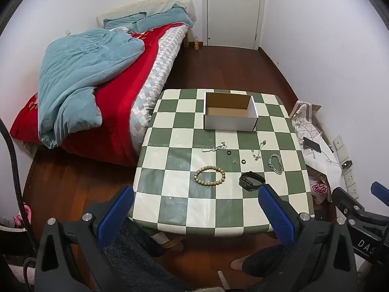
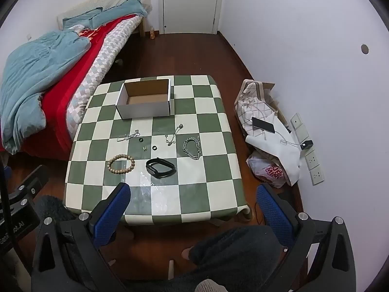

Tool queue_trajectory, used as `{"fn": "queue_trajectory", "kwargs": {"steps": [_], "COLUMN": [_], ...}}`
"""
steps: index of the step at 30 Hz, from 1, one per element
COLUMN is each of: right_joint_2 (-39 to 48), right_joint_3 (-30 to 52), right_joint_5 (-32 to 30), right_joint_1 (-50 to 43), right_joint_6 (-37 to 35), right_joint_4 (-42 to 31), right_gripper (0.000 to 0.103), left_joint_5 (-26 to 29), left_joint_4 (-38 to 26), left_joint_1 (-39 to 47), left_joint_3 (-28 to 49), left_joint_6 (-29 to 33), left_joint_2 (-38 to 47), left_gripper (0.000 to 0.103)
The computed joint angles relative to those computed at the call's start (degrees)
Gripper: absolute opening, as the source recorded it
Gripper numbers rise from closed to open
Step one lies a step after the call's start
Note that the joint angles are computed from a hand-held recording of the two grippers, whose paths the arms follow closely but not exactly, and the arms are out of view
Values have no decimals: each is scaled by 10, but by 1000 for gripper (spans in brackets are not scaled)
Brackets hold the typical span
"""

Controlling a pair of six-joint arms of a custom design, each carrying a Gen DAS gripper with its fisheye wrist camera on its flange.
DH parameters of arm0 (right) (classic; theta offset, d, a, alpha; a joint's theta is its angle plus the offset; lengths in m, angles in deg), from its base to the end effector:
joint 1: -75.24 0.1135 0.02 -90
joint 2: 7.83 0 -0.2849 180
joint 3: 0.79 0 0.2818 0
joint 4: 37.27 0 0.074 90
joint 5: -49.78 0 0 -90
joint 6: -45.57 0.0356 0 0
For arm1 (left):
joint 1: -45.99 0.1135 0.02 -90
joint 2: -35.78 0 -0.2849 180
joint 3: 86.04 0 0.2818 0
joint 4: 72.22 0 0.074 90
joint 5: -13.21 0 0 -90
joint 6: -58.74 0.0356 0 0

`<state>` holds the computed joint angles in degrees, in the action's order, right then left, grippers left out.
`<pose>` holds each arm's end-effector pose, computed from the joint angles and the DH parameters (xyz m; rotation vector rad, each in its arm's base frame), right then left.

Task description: Organize jewelry

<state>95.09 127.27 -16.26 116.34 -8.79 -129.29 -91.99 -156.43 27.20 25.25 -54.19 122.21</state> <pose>0.2963 0.2393 0.4129 -0.0110 2.5721 -0.1012 0.2995 -0.0920 0.4231 -0.1853 2.5450 0.0691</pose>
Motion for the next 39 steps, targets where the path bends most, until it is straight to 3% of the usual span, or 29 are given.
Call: {"fn": "queue_trajectory", "kwargs": {"steps": [39], "right_joint_2": [2], "right_joint_3": [30], "right_joint_5": [5], "right_joint_1": [-5], "right_joint_6": [-7], "right_joint_4": [-14], "right_gripper": [103], "left_joint_5": [-18], "left_joint_4": [-5], "left_joint_1": [4], "left_joint_3": [22], "left_joint_6": [16], "left_joint_2": [-2], "left_gripper": [103]}}
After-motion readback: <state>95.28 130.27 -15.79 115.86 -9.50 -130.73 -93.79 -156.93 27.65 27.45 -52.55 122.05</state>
